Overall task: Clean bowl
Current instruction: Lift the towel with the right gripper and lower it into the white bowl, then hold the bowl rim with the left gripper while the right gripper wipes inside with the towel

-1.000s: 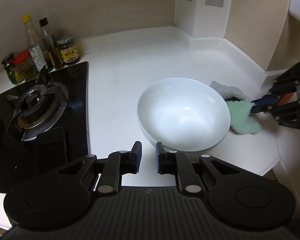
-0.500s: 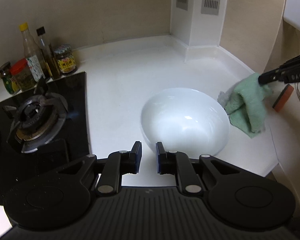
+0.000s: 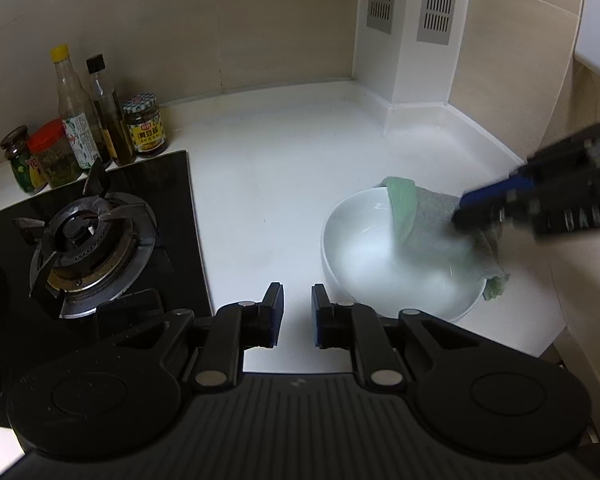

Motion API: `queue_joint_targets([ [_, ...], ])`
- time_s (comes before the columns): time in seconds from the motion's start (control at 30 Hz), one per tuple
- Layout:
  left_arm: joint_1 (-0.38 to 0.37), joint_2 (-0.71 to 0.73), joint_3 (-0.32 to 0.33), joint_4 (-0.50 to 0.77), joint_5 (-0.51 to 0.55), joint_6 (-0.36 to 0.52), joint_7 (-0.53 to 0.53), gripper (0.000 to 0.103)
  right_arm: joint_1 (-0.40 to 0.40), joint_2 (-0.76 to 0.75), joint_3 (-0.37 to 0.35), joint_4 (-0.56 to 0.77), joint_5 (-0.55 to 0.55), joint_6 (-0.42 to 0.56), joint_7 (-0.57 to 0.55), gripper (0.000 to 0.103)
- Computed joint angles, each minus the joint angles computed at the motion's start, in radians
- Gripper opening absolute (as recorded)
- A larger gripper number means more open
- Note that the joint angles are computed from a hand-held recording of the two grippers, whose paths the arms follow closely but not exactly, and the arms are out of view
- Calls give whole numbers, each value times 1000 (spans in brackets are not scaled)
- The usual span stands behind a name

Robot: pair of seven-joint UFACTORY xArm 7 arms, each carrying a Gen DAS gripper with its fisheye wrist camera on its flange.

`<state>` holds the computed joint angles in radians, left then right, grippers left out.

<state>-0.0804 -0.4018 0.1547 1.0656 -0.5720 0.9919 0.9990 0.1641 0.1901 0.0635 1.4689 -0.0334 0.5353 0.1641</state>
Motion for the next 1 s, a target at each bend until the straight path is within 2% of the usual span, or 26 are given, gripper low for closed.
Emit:
queue_joint_targets([
  [0.03,-3,13,6,12,-5,8,8,15,32,-10,-36,-13,-22,-4,33,16],
  [0.1,-5,38,10,31,-15,20,30,15,27,-36,-41,-44,-125,-7,159,16],
  [0.23,-4,95,8,84,-50,71,64,15,55,-47,-94,-44,-338,88,407,19],
  [0.3,3,119,-3,103,-67,91,66,15,24,-28,-65,-21,-342,121,402,22],
  [0.47,22,152,-46,113,-85,89,-4,15,-10,60,-39,61,-259,166,234,24],
  [0.6,27,154,-78,100,-62,53,-120,15,-56,155,-17,161,-121,219,38,25],
  [0.7,19,161,-105,93,-4,29,-186,14,-86,226,1,263,-34,288,-130,25],
  [0.87,4,202,-127,127,59,53,-266,15,-113,356,19,482,51,456,-385,25],
  [0.93,-2,206,-135,125,88,40,-266,8,-110,427,16,601,61,531,-448,25],
  [1.0,-8,205,-135,119,96,27,-242,8,-97,516,14,750,57,606,-520,24],
])
